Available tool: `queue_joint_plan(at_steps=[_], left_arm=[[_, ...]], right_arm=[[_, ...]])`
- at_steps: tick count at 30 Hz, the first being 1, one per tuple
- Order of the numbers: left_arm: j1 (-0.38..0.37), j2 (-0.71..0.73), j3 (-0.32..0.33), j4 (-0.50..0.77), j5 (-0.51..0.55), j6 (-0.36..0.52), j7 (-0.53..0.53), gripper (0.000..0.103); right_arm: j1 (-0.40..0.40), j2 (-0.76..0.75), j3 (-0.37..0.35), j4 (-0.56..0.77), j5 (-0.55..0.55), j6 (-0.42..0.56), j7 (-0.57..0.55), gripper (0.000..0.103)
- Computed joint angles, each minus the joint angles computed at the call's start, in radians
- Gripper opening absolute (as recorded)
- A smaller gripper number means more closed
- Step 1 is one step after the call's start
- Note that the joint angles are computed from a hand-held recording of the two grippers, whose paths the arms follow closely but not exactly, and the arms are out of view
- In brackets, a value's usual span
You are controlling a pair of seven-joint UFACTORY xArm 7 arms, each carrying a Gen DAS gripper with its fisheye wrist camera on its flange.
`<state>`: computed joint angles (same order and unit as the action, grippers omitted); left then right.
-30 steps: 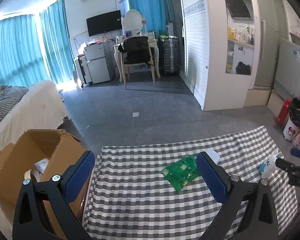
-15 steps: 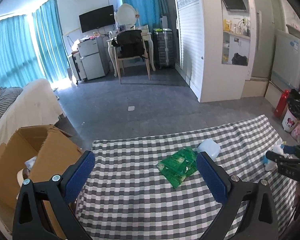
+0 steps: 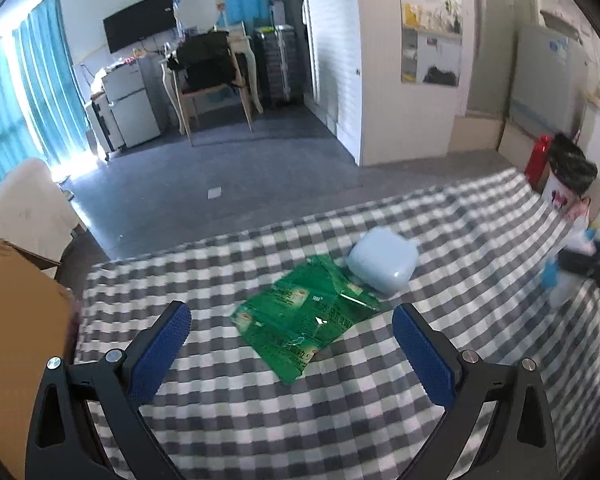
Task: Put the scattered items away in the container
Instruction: 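Grasp the green packet with the left gripper while the right holds the bunny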
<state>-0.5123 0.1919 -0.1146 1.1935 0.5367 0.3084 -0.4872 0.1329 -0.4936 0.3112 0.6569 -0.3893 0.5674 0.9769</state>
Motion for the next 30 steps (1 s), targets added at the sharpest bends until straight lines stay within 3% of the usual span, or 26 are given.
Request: queue_joint_plan(at_steps=[5, 7, 9, 10, 13, 15, 21, 24, 30], left_arm=[[0.002, 0.060, -0.005, 0.051, -0.050, 0.008, 0.047, 0.102], [0.018, 0.091, -0.031, 0.081, -0.121, 0.040, 0.121, 0.094], [0.072, 0.123, -0.096, 0.111, -0.275, 0.082, 0.253, 0.075], [0.060, 0.128, -0.084, 0.111, -0.298, 0.080, 0.272, 0.074], [0.040, 0.116, -0.064, 0.093, -0.312, 0.053, 0.298, 0.062], [0.029, 0.100, -0.058, 0.074, -0.311, 0.031, 0.319, 0.044], [0.010, 0.080, -0.039, 0.056, -0.302, 0.012, 0.314, 0.022], [0.026, 0.066, -0.046, 0.050, -0.334, 0.010, 0.323, 0.016], [0.066, -0.023, -0.052, -0.015, -0.390, -0.027, 0.328, 0.015]], right_arm=[[-0.003, 0.010, 0.007, 0.034, -0.013, 0.007, 0.000, 0.041], [-0.005, 0.016, 0.007, 0.042, -0.019, 0.006, 0.001, 0.041], [-0.002, 0.021, 0.004, 0.046, -0.020, 0.001, -0.003, 0.041], [-0.001, 0.025, 0.004, 0.049, -0.020, -0.003, -0.003, 0.041], [-0.002, 0.040, 0.007, 0.061, -0.026, -0.008, 0.000, 0.041], [0.000, 0.052, 0.007, 0.070, -0.030, -0.011, -0.002, 0.041], [0.009, 0.071, 0.005, 0.086, -0.041, -0.018, -0.001, 0.041], [0.013, 0.073, 0.005, 0.092, -0.045, -0.016, 0.000, 0.041], [0.020, 0.079, 0.014, 0.119, -0.060, -0.012, 0.002, 0.041]])
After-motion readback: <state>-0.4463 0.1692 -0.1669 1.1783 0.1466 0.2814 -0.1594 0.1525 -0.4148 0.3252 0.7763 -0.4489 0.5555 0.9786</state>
